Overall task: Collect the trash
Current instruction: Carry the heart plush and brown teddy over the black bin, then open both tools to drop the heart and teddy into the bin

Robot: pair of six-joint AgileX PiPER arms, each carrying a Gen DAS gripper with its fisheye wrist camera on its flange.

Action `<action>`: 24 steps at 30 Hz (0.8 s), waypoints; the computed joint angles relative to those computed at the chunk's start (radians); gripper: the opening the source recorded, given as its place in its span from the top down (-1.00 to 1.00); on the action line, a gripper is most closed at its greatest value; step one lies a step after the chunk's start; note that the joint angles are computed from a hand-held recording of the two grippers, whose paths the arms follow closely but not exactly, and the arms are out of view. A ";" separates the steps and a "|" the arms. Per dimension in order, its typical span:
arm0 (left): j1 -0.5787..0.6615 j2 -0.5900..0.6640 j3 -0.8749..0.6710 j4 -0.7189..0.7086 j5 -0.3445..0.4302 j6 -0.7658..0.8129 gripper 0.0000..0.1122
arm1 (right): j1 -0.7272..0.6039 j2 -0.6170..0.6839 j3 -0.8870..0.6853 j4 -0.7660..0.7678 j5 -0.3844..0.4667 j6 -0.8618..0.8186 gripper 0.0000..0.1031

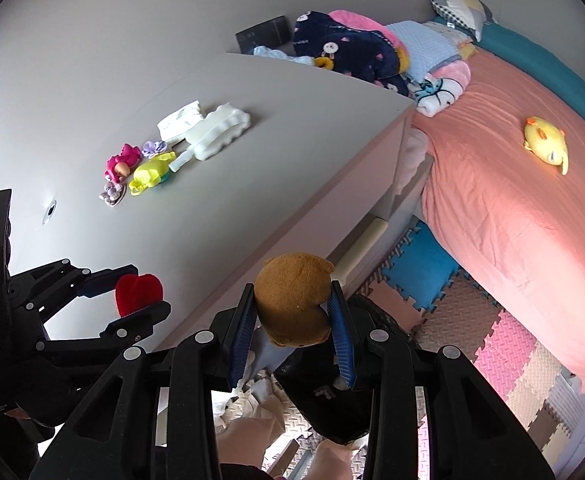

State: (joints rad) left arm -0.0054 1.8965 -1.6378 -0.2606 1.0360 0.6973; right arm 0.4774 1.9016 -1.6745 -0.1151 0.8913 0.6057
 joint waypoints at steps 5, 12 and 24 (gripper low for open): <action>-0.047 -0.012 0.019 -0.005 -0.005 0.011 0.16 | -0.019 -0.085 0.130 -0.024 -0.035 0.051 0.28; -0.101 -0.035 0.055 -0.017 -0.012 0.026 0.16 | -0.037 -0.177 0.259 -0.065 -0.055 0.122 0.28; -0.212 -0.055 0.096 -0.022 -0.013 0.051 0.16 | -0.075 -0.322 0.444 -0.112 -0.075 0.209 0.28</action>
